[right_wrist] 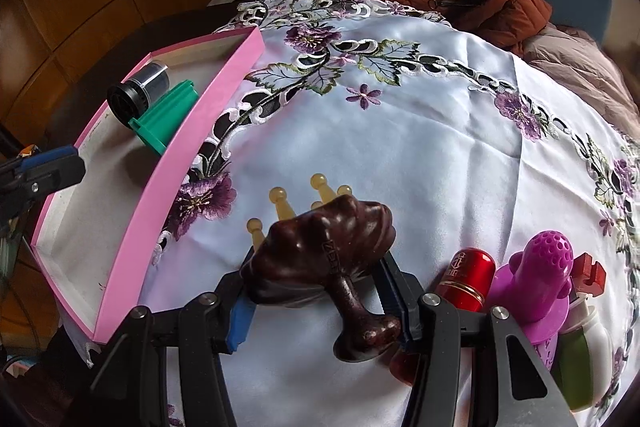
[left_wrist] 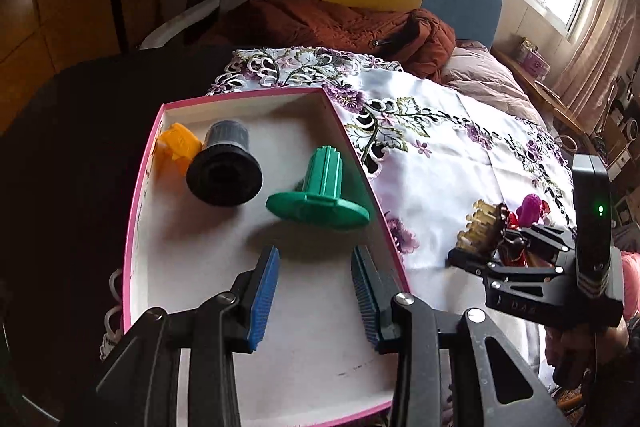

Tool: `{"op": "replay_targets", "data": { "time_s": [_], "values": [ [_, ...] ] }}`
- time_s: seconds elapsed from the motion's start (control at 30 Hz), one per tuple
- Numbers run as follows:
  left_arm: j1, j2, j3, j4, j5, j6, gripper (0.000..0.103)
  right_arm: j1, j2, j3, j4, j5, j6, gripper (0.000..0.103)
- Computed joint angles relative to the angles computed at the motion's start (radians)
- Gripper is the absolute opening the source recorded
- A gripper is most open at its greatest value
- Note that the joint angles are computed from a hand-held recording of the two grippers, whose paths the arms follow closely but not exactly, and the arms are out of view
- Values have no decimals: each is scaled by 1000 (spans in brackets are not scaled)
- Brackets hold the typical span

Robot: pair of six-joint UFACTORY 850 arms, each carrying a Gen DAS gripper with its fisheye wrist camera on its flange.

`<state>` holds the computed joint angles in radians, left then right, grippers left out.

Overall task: Organize rigid objects
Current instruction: 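Carry the brown carved piece toward the tray with the right gripper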

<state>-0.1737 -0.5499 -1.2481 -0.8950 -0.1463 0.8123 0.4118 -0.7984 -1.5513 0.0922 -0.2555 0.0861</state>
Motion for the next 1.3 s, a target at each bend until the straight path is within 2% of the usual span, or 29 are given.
{"op": "replay_targets", "data": {
  "time_s": [0.1, 0.2, 0.33, 0.67, 0.77, 0.83, 0.97, 1.13, 1.2, 1.3],
  "values": [
    [-3, 26, 40, -4, 13, 15, 37, 1, 2, 4, -18, 5, 14, 55],
    [-3, 46, 67, 64, 27, -46, 37, 3, 3, 6, -37, 10, 33, 55],
    [5, 60, 86, 97, 30, -92, 37, -3, 5, 8, 37, 8, -18, 56],
    [24, 78, 115, -5, 43, -9, 37, -7, 9, 22, 115, 21, -105, 56],
    [28, 77, 117, -43, 39, 25, 37, 1, 12, 28, 15, 33, -23, 56],
    [33, 75, 116, -89, 34, 65, 37, 1, 13, 31, 16, 39, -20, 56],
    [43, 77, 125, -183, 42, 164, 37, 10, 18, 42, -124, 57, 99, 55],
    [67, 80, 139, -216, 53, 189, 37, 18, 21, 53, -277, 76, 242, 55],
    [78, 81, 145, -197, 59, 169, 37, 23, 22, 55, -368, 77, 339, 55],
    [98, 86, 156, -268, 58, 233, 37, 28, 19, 42, -418, 49, 410, 55]
  ]
}}
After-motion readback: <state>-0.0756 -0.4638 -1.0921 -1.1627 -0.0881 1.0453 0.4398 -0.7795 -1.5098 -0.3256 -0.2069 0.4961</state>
